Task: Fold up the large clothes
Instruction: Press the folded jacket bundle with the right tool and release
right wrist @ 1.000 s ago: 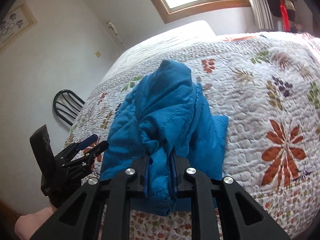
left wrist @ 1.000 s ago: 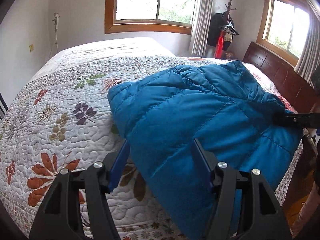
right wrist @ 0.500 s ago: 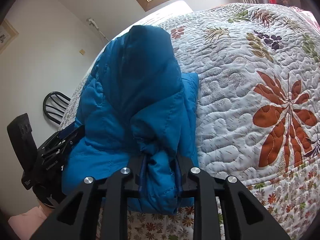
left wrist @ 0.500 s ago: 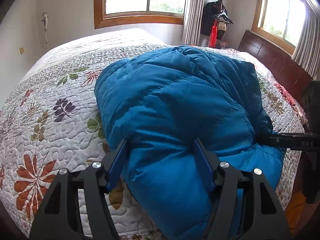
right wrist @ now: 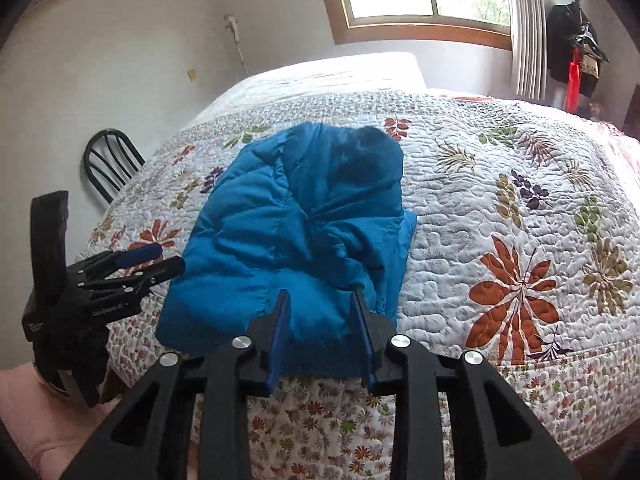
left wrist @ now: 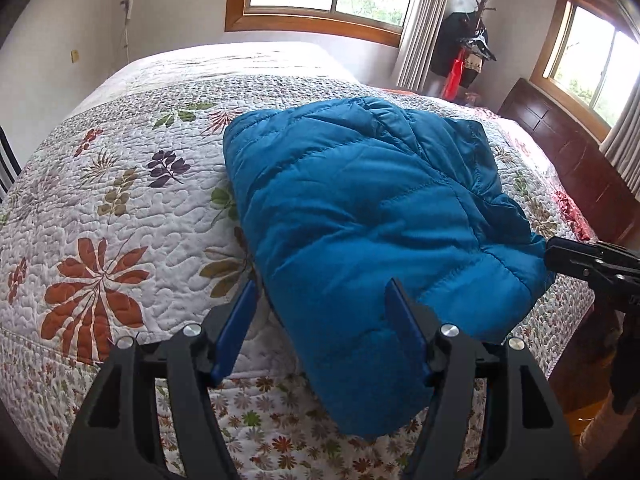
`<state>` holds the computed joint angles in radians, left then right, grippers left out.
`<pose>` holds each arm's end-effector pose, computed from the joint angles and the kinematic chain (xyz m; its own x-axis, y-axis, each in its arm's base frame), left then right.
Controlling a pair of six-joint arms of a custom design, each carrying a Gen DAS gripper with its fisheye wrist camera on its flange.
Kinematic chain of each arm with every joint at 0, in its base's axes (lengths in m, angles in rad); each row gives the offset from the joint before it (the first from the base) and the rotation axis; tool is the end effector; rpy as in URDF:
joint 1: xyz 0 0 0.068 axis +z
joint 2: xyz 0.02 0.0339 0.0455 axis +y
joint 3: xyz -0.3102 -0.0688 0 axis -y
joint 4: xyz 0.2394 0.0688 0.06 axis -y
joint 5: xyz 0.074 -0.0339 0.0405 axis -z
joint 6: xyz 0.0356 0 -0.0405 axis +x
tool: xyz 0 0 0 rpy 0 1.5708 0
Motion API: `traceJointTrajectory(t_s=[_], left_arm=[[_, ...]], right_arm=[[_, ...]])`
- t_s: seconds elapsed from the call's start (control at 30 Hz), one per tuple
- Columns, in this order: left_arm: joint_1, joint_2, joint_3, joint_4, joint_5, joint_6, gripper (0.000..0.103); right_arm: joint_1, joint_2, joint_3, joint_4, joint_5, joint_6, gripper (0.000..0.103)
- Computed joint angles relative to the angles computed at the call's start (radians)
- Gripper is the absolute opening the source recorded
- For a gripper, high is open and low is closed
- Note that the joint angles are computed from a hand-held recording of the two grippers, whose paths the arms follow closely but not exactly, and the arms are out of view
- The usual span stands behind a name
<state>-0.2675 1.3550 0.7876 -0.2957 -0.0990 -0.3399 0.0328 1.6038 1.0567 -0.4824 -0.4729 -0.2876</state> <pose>0.2506 -0.0650 0.2553 -0.7579 -0.1363 -0.6379 -0.0548 0.9878 -0.1459 0.3197 0.0267 0.2597 -0.7466 -0.2772 -0.6048 -0.4959 0.8379 0.2282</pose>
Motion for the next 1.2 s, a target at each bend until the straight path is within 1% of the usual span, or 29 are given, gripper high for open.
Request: traceJointTrajectory(t_s=[0.03, 0.07, 0.17, 0.27, 0.53, 0.6, 0.73, 0.83, 0.9, 0.93, 1.03, 1.1, 1.13, 1.2], left_arm=[[-0.005, 0.003, -0.005, 0.006, -0.003, -0.006, 0.066], [-0.008, 0.007, -0.013, 0.015, -0.003, -0.008, 0.067], [-0.013, 0.012, -0.034, 0.042, -0.015, -0.003, 0.068], [-0.023, 0.026, -0.046, 0.064, -0.029, -0.001, 0.068], [-0.045, 0.051, -0.078, 0.114, -0.055, -0.008, 0.068], [-0.055, 0.056, -0.089, 0.130, -0.068, -0.011, 0.068], [-0.051, 0.061, -0.099, 0.151, -0.063, -0.016, 0.068], [-0.066, 0.051, -0.088, 0.134, -0.091, -0.010, 0.068], [-0.057, 0.040, -0.073, 0.110, -0.070, -0.003, 0.066], [-0.049, 0.034, -0.063, 0.094, -0.059, 0.002, 0.066], [-0.029, 0.020, -0.035, 0.064, -0.038, 0.014, 0.066], [-0.013, 0.023, -0.011, 0.053, -0.034, 0.024, 0.067], [-0.001, 0.027, 0.001, 0.052, -0.037, 0.026, 0.068], [0.029, 0.040, 0.029, 0.044, -0.017, 0.030, 0.068]], right_arm=[[0.007, 0.015, 0.002, 0.003, 0.016, 0.008, 0.028], [0.005, 0.029, 0.001, 0.007, 0.024, 0.012, 0.024], [-0.001, 0.057, -0.012, 0.017, 0.018, 0.024, 0.020], [-0.002, 0.087, -0.018, 0.029, 0.023, 0.031, 0.019], [0.021, 0.131, -0.061, 0.091, 0.047, 0.049, 0.019], [0.013, 0.144, -0.066, 0.102, 0.028, 0.052, 0.019], [0.004, 0.150, -0.072, 0.115, 0.004, 0.055, 0.019], [-0.013, 0.139, -0.062, 0.092, -0.029, 0.037, 0.020], [-0.029, 0.130, -0.048, 0.067, -0.056, 0.018, 0.020], [-0.039, 0.128, -0.036, 0.050, -0.075, 0.007, 0.021], [-0.067, 0.117, 0.013, -0.008, -0.137, -0.017, 0.034], [-0.067, 0.099, 0.040, -0.005, -0.134, -0.007, 0.047], [-0.064, 0.099, 0.059, 0.000, -0.124, 0.003, 0.050], [-0.058, 0.126, 0.124, -0.014, -0.122, 0.012, 0.063]])
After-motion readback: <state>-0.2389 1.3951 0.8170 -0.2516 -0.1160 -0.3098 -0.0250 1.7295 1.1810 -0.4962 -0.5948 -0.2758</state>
